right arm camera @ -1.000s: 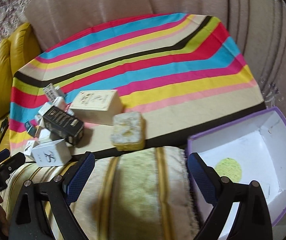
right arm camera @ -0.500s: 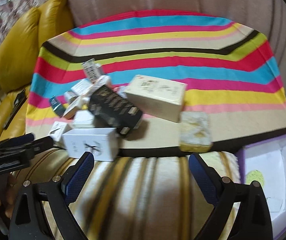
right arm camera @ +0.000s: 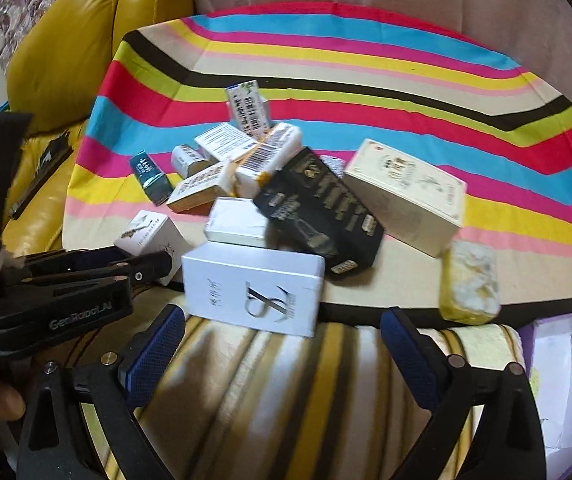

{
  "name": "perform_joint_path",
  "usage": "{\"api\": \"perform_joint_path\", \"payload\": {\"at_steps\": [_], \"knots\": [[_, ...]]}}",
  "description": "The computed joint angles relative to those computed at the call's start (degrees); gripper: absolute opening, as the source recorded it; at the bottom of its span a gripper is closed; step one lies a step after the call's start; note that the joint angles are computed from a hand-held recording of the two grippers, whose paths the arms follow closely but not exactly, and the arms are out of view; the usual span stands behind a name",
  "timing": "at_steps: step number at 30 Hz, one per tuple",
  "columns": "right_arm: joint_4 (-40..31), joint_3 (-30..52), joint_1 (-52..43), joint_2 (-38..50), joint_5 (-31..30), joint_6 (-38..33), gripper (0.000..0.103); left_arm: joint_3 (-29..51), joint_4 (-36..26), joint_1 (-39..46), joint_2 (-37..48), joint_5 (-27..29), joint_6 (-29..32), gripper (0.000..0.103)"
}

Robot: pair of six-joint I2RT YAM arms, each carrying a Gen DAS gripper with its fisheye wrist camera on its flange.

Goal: Organize objects
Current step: 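Grasp the white box with black X logo with the right gripper while the left grasps the saxophone box, then carry both boxes into the purple-rimmed box and open both grippers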

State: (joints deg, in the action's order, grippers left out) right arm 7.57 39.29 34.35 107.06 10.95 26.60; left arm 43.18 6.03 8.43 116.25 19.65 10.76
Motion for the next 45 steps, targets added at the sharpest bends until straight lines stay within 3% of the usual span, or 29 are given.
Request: {"api": "perform_joint_path", "payload": {"at_steps": [10,16,18,19,21,32,45], "knots": [[-3.75,9.04,0.58,7.10,-0.55,2.35,0.101,-4.00,2.08,8.22,-3.51,3.95,-0.03,0.046],[-6.70,13.61,-0.34,10.95,-1.53,2.90,0.101,-5.39,2.65,7.95,-4.98,3.54,-0.39,0.046],[-7.40,14.81,-0.90,12.26,-2.43,2.83,0.098,-4.80,2.72,7.84,-4.55,3.56,-0.34,0.046],[-7.65,15.24,-1.28,12.91,-3.46,2.71,0.089,-4.82,2.95,7.69,-4.50,3.37,-0.20,0.046],[-7.14,14.81,-1.59,12.90,-4.19,2.69,0.088,-5.70,3.60,7.20,-5.18,2.91,-0.28,0.046],[2.82,-0.99,-1.85,0.55,-4.51,2.19,0.088,-10.67,6.36,3.08,-9.21,1.29,-1.09,0.046],[7.90,-20.90,-13.72,-18.66,-5.10,-1.21,0.087,-16.08,9.20,-16.26,-15.96,-5.16,-8.15,0.046]]}}
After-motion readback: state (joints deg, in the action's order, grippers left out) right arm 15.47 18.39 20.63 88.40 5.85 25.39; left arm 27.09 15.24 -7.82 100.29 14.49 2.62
